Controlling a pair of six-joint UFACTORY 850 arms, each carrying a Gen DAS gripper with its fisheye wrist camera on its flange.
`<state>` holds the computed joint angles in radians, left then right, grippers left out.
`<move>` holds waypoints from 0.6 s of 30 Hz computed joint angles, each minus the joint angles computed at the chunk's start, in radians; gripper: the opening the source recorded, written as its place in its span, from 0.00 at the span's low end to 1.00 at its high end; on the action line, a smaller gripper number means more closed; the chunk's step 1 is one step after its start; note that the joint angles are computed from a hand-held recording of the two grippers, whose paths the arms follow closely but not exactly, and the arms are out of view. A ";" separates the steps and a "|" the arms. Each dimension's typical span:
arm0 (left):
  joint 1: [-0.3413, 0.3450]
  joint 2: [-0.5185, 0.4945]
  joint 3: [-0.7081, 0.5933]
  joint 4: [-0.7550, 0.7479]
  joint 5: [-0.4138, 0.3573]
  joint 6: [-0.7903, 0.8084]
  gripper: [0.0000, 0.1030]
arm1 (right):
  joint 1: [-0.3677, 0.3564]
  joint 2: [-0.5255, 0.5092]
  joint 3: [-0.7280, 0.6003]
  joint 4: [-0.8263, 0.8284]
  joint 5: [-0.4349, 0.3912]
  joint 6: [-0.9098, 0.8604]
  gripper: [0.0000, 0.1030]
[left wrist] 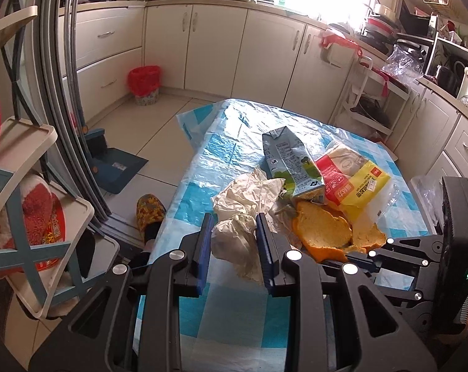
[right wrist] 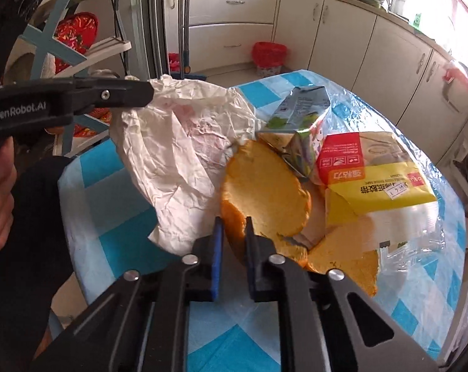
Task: Collect trash
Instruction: 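Grasp the white tissue with the left tool while the right tool grasps an orange peel half, then carry both to the yellow bin, release peel with right tool while left drops tissue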
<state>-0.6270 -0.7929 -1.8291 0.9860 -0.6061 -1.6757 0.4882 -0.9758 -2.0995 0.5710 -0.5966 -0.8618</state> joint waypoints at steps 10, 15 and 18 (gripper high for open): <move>-0.030 0.031 0.003 0.105 -0.024 -0.085 0.25 | -0.115 0.068 0.086 0.590 -0.169 -0.223 0.05; -0.063 0.036 -0.031 0.169 -0.062 -0.104 0.25 | -0.172 0.155 0.221 0.817 -0.215 -0.341 0.05; -0.085 0.030 -0.065 0.200 -0.067 -0.106 0.25 | -0.191 0.219 0.307 0.896 -0.189 -0.409 0.05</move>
